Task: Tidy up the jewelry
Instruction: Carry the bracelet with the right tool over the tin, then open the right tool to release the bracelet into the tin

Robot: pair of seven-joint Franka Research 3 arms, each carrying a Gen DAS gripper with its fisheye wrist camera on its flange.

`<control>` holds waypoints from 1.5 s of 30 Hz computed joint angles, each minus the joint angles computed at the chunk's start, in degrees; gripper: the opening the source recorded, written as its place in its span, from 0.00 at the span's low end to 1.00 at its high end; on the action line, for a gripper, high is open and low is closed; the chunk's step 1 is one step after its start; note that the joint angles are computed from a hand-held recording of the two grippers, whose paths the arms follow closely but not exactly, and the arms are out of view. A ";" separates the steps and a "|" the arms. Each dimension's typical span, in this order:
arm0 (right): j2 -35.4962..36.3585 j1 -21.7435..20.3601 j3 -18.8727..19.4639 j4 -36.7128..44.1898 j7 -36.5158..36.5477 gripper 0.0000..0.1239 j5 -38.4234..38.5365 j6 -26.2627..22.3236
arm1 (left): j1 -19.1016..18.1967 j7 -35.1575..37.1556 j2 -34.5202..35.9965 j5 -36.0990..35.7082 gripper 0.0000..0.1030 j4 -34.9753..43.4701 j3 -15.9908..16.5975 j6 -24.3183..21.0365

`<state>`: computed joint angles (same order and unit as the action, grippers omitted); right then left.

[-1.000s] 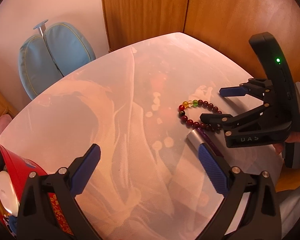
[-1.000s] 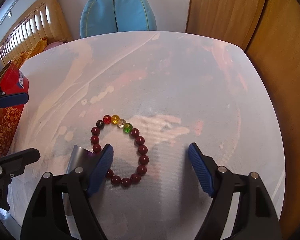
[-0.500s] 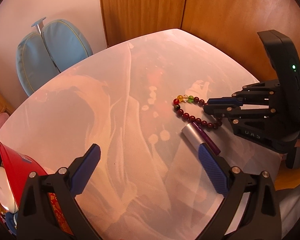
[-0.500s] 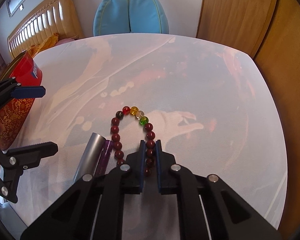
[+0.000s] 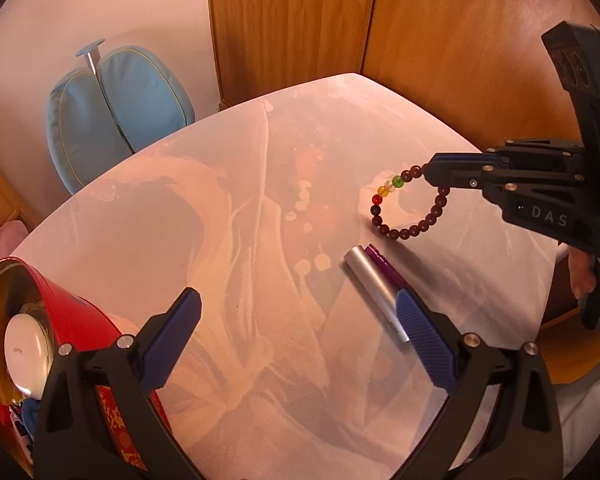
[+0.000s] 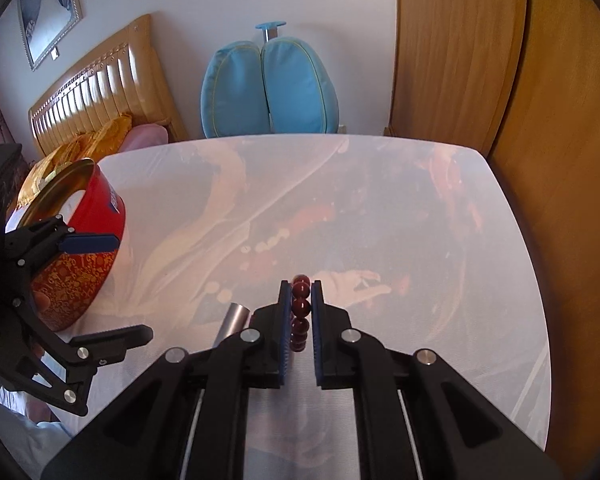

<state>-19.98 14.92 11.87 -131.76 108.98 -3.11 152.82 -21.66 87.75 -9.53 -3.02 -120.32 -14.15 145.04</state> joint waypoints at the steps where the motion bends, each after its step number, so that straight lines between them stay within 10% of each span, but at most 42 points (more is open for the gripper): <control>1: -0.40 0.14 0.05 0.00 0.12 0.09 0.13 0.30 | -0.04 0.18 -0.73 -0.20 0.92 -0.30 0.08 0.08; 15: -1.29 2.56 3.00 3.79 -0.02 0.09 1.21 5.23 | 2.95 -4.48 -14.05 4.15 0.92 -6.97 3.16 -0.39; 25: 8.77 12.31 3.47 17.26 -11.02 0.09 5.61 6.03 | 8.82 -10.34 -27.86 11.27 0.93 -16.22 5.58 -2.87; 45: 34.73 25.52 1.05 45.35 -14.65 0.09 4.66 -19.17 | 13.51 -10.37 -45.42 12.86 0.93 -31.84 12.15 -7.01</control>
<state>14.76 40.44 12.92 -86.40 94.33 1.55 133.65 -8.15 77.38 -54.96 9.84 -152.16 -2.00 138.03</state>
